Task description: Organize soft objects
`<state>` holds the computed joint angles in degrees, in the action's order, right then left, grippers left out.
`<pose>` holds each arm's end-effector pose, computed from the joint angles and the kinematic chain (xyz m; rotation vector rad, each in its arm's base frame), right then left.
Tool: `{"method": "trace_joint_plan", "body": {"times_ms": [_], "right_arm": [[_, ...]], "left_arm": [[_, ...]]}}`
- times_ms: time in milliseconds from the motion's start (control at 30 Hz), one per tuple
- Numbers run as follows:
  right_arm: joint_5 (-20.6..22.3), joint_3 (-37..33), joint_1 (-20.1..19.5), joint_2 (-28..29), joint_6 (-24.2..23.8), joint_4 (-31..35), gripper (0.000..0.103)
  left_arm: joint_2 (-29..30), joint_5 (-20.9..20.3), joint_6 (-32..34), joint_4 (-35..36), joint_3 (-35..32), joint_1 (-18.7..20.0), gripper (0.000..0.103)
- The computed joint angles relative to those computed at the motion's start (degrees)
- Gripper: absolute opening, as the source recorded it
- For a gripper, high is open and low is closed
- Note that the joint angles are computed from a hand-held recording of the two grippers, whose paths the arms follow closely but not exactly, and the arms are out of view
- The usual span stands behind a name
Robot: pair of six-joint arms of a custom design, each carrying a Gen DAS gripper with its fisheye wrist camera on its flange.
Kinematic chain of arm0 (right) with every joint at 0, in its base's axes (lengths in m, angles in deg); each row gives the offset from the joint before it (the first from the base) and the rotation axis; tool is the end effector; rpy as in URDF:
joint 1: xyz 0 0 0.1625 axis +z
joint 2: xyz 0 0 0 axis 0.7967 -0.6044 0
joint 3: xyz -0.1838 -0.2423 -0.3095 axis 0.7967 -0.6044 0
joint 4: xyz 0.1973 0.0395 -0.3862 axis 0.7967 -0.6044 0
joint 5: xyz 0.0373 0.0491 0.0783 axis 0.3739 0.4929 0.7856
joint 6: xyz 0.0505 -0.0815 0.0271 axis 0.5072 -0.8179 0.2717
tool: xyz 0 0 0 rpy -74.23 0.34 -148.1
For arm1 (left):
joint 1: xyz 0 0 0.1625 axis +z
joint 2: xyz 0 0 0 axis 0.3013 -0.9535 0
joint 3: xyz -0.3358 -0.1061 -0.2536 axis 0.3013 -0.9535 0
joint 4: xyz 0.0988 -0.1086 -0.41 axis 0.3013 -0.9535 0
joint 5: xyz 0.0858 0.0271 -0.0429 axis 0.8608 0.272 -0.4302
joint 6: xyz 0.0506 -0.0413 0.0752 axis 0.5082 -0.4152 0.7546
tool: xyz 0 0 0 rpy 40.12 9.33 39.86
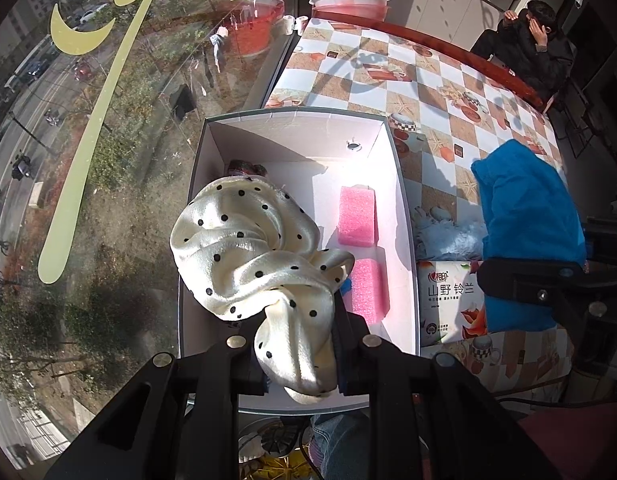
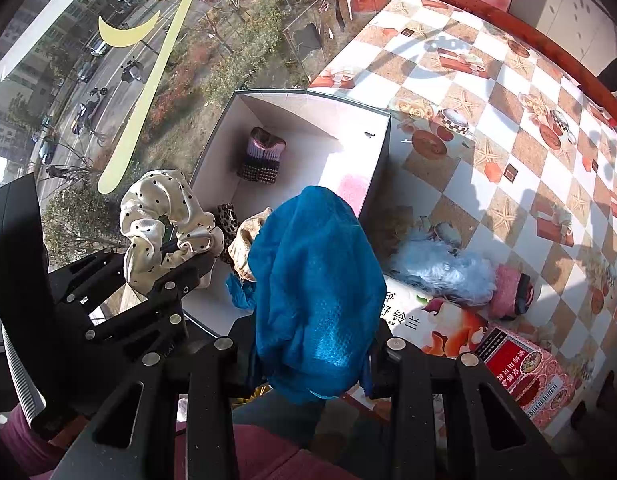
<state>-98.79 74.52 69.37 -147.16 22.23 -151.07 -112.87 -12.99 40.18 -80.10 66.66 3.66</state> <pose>0.2368 -0.2328 0.2335 -0.5176 -2.5281 0.4441 -0.3066 -0.2989 0.1280 1.0925 2.3015 0.1166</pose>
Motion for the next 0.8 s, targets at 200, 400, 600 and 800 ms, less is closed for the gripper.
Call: {"method": "trace_joint_plan", "body": {"times_ms": [200,400,600,800], "right_arm": [[0.05,0.05,-0.06,-0.03,-0.13,-0.07,0.037],[0.1,0.12,-0.19,-0.03,-0.26,-0.22,0.037],[0.14,0.22,-0.3,-0.05,-0.32,-0.34,0.037],[0.17,0.18,-0.33,-0.01,-0.34,-0.37,0.037]], "left_arm": [[0.08,-0.04,-0.08,-0.08,0.07,0.02,0.024],[0.18,-0.12,-0.15,-0.13,0.12,0.26,0.024],[0.27,-0.14,-0.09,-0.1,-0.03,0.45,0.024],[0.36,-0.09,-0.16,0.27,-0.15,0.62,0.024]]}}
